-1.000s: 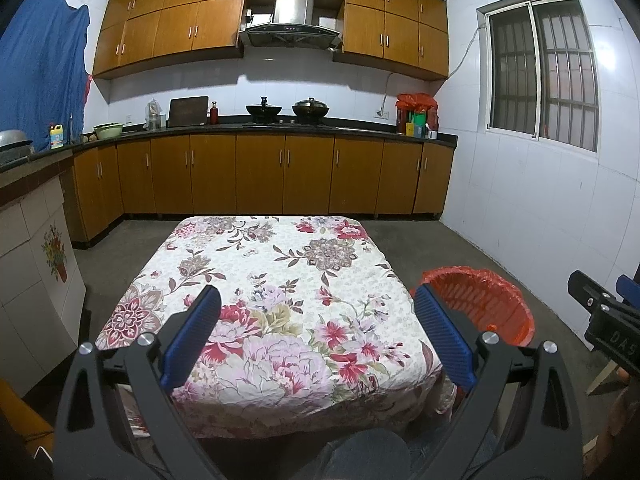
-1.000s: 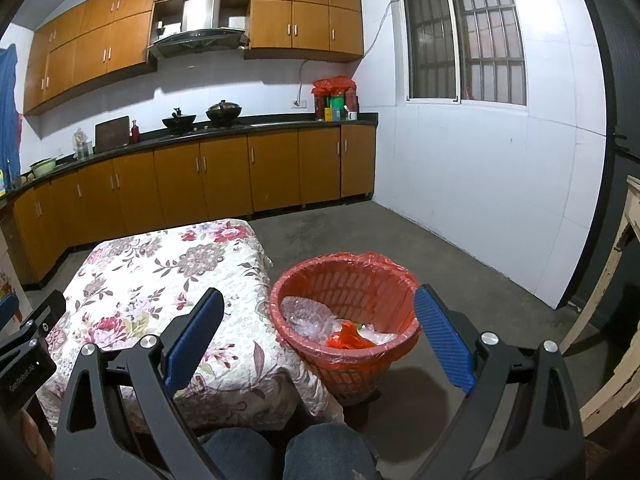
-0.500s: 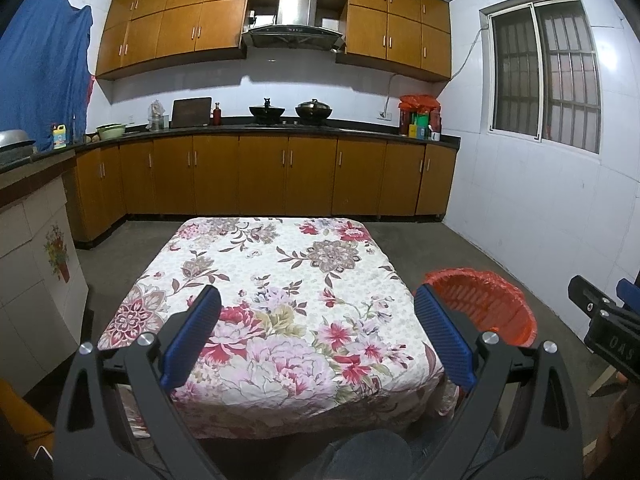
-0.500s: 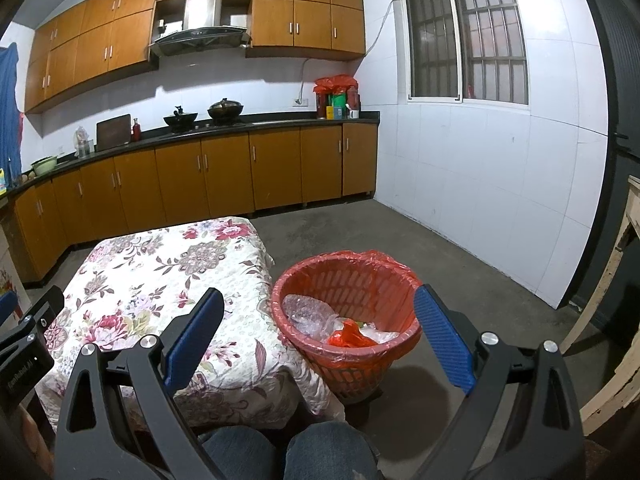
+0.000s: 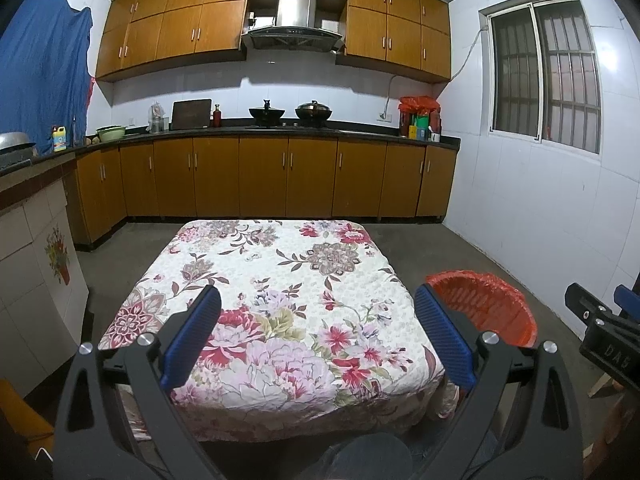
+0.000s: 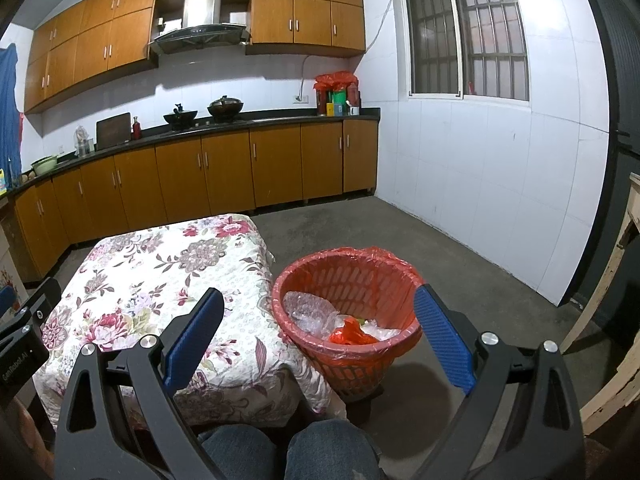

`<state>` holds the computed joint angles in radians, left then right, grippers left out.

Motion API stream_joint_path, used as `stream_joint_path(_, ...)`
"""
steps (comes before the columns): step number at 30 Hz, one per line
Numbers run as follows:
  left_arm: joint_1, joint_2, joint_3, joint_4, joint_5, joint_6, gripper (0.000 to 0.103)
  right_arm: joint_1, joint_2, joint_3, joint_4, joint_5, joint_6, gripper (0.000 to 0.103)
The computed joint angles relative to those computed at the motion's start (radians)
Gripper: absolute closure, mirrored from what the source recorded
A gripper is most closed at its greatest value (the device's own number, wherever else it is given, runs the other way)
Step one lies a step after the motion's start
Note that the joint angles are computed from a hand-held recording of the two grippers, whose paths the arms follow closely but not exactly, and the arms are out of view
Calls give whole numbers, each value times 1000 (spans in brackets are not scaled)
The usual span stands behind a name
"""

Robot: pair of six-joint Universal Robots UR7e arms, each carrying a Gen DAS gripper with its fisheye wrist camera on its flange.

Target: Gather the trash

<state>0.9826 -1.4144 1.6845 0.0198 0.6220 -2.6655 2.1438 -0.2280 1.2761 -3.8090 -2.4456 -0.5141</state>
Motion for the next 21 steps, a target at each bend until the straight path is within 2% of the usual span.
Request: stream_joint_path(21,5,10,-9,19,-6,-17,8,-2,0,3,0,1,1,8)
